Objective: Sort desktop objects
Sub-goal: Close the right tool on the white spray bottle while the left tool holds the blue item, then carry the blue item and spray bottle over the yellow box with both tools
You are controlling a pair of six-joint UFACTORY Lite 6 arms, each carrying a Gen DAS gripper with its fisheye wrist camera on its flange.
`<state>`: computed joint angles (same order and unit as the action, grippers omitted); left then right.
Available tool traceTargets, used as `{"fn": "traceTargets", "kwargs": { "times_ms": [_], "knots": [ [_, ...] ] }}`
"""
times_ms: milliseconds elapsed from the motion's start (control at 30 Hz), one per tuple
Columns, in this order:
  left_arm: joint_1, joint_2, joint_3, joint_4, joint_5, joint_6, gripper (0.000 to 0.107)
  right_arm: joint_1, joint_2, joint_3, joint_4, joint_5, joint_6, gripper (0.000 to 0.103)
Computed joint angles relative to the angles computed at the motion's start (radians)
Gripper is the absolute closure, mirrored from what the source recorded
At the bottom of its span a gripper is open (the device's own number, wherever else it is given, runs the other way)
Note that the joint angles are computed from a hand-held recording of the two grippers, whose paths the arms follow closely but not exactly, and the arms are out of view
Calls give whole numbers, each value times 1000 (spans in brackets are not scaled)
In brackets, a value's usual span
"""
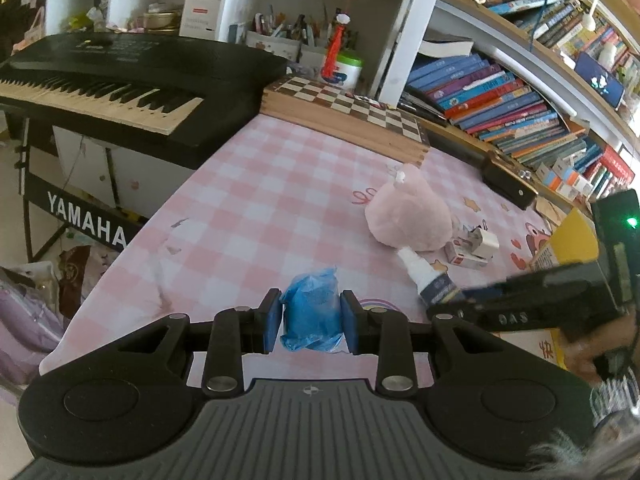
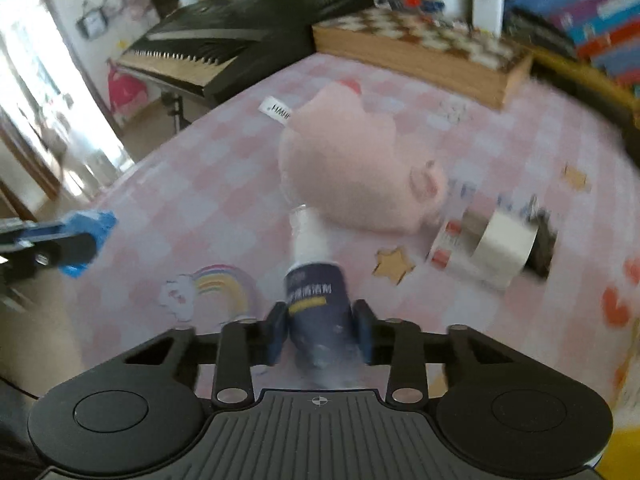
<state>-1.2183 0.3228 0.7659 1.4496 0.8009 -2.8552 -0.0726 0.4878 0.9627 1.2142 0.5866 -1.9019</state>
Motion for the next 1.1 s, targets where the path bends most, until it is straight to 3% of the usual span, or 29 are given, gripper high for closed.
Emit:
{"fn": "traceTargets", "kwargs": {
  "times_ms": [267, 433, 633, 1100],
  "knots": [
    [4, 0, -11, 64, -8, -48, 78, 55, -111, -191, 354, -116, -421, 70],
    [-14, -38, -38, 93, 11, -70, 78, -4, -169, -214, 277, -59, -211, 70],
    [-64, -109, -77, 129, 41, -72, 78, -111, -369, -337, 246, 20, -86, 70],
    [-196, -289, -175, 218, 94, -52, 78, -362, -1079, -697, -57, 228, 280, 70]
  ]
}}
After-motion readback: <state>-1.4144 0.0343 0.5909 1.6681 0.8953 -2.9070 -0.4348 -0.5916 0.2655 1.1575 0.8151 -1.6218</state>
